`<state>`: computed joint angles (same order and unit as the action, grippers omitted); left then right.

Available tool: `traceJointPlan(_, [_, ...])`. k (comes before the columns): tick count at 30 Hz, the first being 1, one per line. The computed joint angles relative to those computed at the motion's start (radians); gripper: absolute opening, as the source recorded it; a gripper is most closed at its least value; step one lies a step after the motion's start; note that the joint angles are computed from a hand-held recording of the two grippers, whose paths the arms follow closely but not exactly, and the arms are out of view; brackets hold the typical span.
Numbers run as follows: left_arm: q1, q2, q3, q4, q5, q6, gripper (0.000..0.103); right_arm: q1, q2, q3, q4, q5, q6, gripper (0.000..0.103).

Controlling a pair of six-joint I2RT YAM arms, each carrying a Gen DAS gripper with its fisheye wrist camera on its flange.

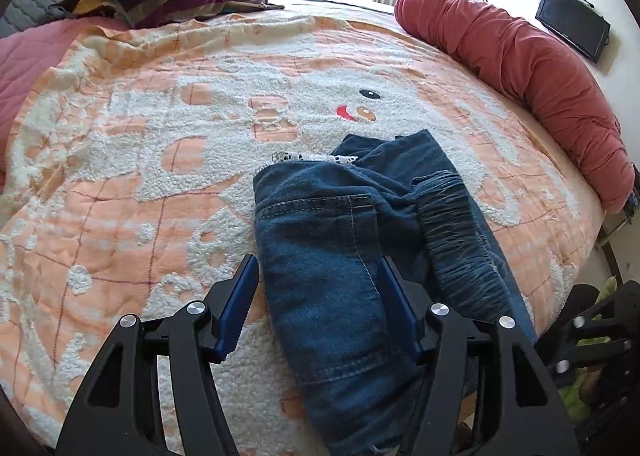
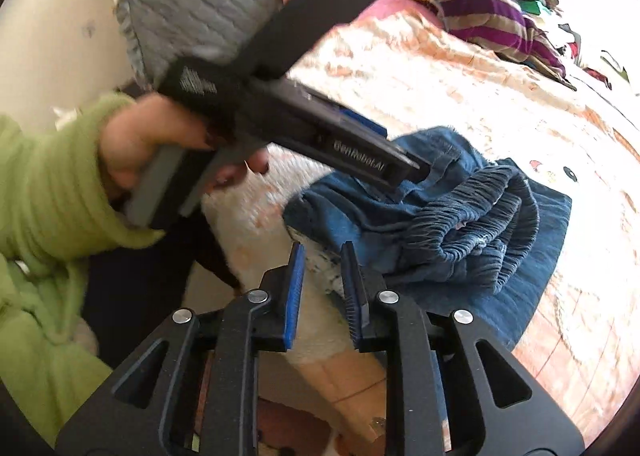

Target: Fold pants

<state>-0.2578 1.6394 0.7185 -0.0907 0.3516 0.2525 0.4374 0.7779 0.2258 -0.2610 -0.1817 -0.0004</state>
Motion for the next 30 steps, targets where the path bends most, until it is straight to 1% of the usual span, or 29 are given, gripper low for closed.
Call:
traceJointPlan(1, [0.001,-0.012,-0.004,-0.004,0.0,-0.001,0.06,0.001,-0.025,-0.002,-0.012,0.002,0.009,0.019])
traceJointPlan(2, [0.003,-0.024,-0.008,-0.007,0.001,0.0,0.06,-0.001,-0.083,-0.007,-0.044,0.003,0.025,0.023])
traceJointPlan(3, [0.004,-0.033,-0.011,-0.008,0.001,0.001,0.062,-0.005,-0.107,-0.012,-0.052,-0.002,0.035,0.027])
traceJointPlan(4, [0.005,-0.041,-0.013,-0.012,0.0,0.0,0.071,-0.006,-0.135,-0.015,-0.065,0.001,0.045,0.028])
traceJointPlan(5, [0.007,-0.052,-0.016,-0.014,0.004,-0.001,0.073,-0.005,-0.165,-0.016,-0.086,0.009,0.056,0.031])
traceJointPlan(8, [0.017,-0.08,-0.025,-0.024,0.02,-0.003,0.073,-0.01,-0.265,-0.011,-0.163,0.031,0.083,0.036])
traceJointPlan(10, [0.02,-0.102,-0.032,-0.029,0.019,-0.006,0.073,-0.032,-0.316,-0.004,-0.199,0.029,0.09,0.042])
traceJointPlan(12, [0.026,-0.123,-0.037,-0.037,0.026,-0.008,0.073,-0.042,-0.376,0.004,-0.246,0.043,0.1,0.052])
traceJointPlan(13, [0.031,-0.135,-0.04,-0.044,0.031,-0.009,0.076,-0.056,-0.397,0.009,-0.264,0.043,0.1,0.055])
traceJointPlan(14, [0.033,-0.145,-0.041,-0.048,0.035,-0.01,0.079,-0.075,-0.403,0.012,-0.267,0.04,0.096,0.058])
traceJointPlan(15, [0.038,-0.161,-0.046,-0.052,0.037,-0.01,0.082,-0.089,-0.426,0.018,-0.285,0.041,0.098,0.059])
traceJointPlan(16, [0.042,-0.179,-0.052,-0.056,0.039,-0.01,0.082,-0.108,-0.436,0.019,-0.29,0.032,0.093,0.061])
traceJointPlan(18, [0.053,-0.207,-0.057,-0.069,0.051,-0.006,0.084,-0.128,-0.459,0.025,-0.306,0.04,0.097,0.072])
traceJointPlan(19, [0.058,-0.221,-0.059,-0.077,0.057,-0.006,0.088,-0.142,-0.473,0.032,-0.317,0.041,0.103,0.073])
traceJointPlan(20, [0.065,-0.237,-0.062,-0.083,0.062,-0.008,0.089,-0.152,-0.487,0.035,-0.329,0.04,0.104,0.075])
traceJointPlan(21, [0.067,-0.25,-0.064,-0.088,0.064,-0.009,0.093,-0.16,-0.498,0.042,-0.337,0.051,0.106,0.079])
traceJointPlan(23, [0.074,-0.279,-0.067,-0.101,0.065,-0.007,0.093,-0.163,-0.511,0.053,-0.347,0.073,0.112,0.082])
traceJointPlan(25, [0.082,-0.314,-0.073,-0.115,0.068,-0.004,0.093,-0.187,-0.53,0.065,-0.357,0.074,0.111,0.084])
traceJointPlan(26, [0.085,-0.325,-0.073,-0.121,0.069,-0.002,0.093,-0.206,-0.536,0.071,-0.36,0.067,0.112,0.087])
traceJointPlan(28, [0.09,-0.36,-0.08,-0.129,0.063,-0.002,0.098,-0.223,-0.547,0.078,-0.367,0.079,0.118,0.089])
traceJointPlan(30, [0.096,-0.385,-0.085,-0.133,0.061,0.002,0.098,-0.235,-0.55,0.086,-0.367,0.097,0.125,0.091])
